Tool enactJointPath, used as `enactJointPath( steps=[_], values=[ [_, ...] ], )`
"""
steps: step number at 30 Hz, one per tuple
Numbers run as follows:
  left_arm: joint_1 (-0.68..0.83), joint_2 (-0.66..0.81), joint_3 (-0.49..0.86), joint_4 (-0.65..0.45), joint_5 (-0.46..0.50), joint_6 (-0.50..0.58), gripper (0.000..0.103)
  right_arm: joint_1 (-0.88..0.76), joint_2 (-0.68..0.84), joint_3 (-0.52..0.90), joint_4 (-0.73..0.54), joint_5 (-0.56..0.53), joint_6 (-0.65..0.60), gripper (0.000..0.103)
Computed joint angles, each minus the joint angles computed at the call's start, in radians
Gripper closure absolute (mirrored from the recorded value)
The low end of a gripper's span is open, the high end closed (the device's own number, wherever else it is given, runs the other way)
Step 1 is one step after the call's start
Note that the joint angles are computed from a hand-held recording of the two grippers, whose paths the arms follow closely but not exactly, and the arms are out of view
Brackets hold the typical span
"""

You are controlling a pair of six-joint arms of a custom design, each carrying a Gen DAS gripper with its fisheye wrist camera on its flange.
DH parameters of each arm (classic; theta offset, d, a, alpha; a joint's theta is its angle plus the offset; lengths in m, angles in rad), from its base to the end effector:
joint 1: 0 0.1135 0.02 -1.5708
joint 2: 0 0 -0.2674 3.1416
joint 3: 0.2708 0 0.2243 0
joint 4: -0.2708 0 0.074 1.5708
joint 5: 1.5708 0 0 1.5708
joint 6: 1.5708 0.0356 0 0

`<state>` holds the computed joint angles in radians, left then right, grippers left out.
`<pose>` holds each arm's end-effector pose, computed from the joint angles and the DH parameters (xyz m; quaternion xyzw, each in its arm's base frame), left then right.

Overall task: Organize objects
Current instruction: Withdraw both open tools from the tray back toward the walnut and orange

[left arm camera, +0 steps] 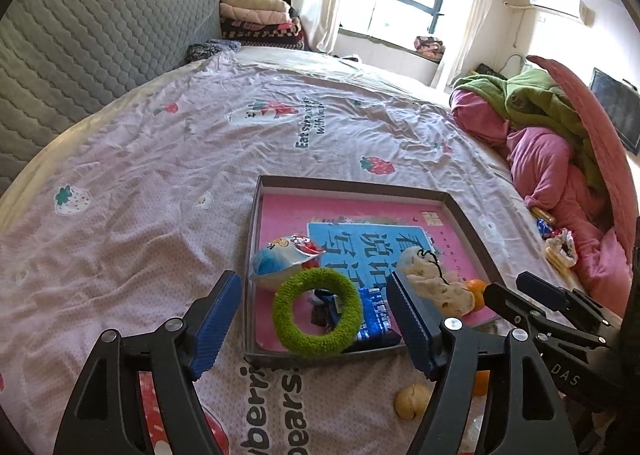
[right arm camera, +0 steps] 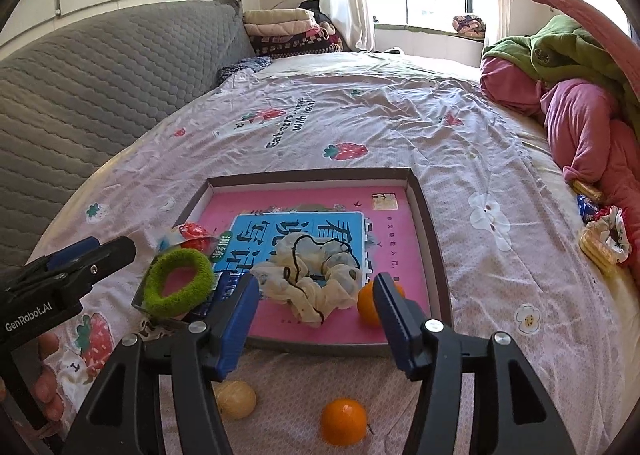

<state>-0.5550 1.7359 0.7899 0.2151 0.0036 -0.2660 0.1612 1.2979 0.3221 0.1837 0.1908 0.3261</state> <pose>0.2724 -0.1691 0.1639 0.1322 0.9035 -0.1642 0.3732 0.1938 0.0247 0.1481 0.1119 0.9148 0.0056 0.3880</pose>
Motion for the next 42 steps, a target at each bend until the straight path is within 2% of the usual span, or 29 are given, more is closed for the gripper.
enactJointPath(
  steps=[27, 42],
  values=[
    [-0.069, -0.183, -0.117, -0.029, -0.031, -0.003, 0.027, 0.102, -0.312, -0.010, -0.258, 0.077, 0.044, 0.043],
    [-0.143, -0.148, -0.183, 0.013, -0.072, -0.019, 0.027, 0.063, -0.360, -0.112, -0.262, 0.041, 0.045, 0.043]
  ],
)
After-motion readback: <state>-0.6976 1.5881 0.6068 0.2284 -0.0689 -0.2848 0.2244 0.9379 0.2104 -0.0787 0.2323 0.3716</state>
